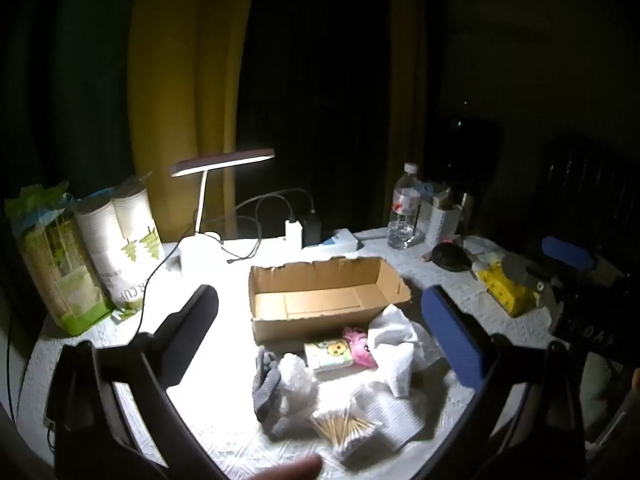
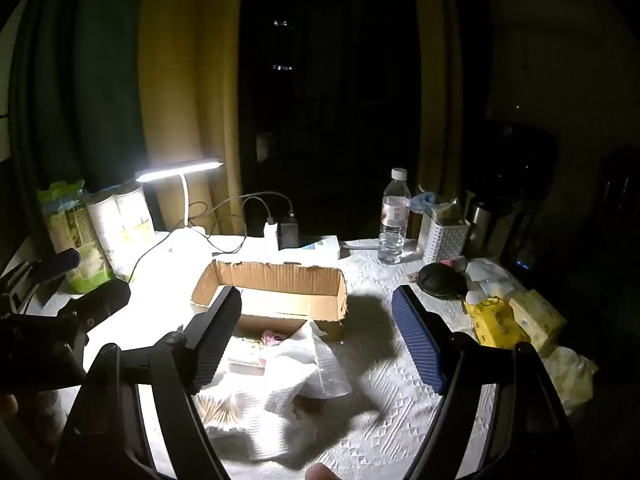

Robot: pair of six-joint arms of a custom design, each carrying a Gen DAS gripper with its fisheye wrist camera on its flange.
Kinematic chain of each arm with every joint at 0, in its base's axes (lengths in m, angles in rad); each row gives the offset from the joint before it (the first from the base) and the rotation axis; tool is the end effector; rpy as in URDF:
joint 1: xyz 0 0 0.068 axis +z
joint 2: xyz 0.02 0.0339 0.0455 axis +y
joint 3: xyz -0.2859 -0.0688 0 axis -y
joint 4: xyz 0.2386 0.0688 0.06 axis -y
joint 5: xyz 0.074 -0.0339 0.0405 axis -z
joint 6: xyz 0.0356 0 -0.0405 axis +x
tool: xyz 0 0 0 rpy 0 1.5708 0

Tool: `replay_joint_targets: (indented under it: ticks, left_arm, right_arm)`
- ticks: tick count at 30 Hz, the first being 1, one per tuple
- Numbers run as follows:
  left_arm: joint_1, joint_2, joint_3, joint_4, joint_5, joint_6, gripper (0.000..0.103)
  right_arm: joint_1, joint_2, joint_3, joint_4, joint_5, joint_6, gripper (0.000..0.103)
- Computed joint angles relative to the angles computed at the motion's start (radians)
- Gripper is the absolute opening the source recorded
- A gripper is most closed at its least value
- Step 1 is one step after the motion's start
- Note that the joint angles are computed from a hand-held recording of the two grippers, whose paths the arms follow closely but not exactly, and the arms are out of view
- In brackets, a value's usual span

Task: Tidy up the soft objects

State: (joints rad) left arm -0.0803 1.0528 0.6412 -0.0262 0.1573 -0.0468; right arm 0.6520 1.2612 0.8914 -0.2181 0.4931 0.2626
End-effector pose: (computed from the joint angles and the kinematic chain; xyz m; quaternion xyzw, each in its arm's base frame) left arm 0.2188 -0.0232 0.2751 0.0562 0.8404 -0.1001 0.5297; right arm 0.2206 0.1472 0.2971 -0.0524 0.8611 0.0090 0.5056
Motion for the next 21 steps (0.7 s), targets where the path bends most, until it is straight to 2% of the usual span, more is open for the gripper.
replay_joint_targets:
  ticks: [3,6,16,21]
  left_arm:
    - [0.019,0.018,0.005,-0.006,0.019,-0.001,0.103]
    - [-0.011,0.024,0.001,-0.002,-0.024,-0.005,0.103]
    - [0.000,0.032,-0.002,-0.003,-0.015,-0.001,0.103]
    - [-0.010,0.054,-0.038,0.048,-0.029,0.001,0.103]
  right_arm:
    - [-0.005,0.004,-0.005,0.013,-0.007,0.001,0.081]
    - [-0.004,0.007,-0.005,0.016,-0.009,-0.003,0.081]
    - [-0.004,0.030,0.007,0.008,-0.010,0.007,0.081]
    - [-0.011,0.025,0.002,0.008,-0.017,0.009,0.081]
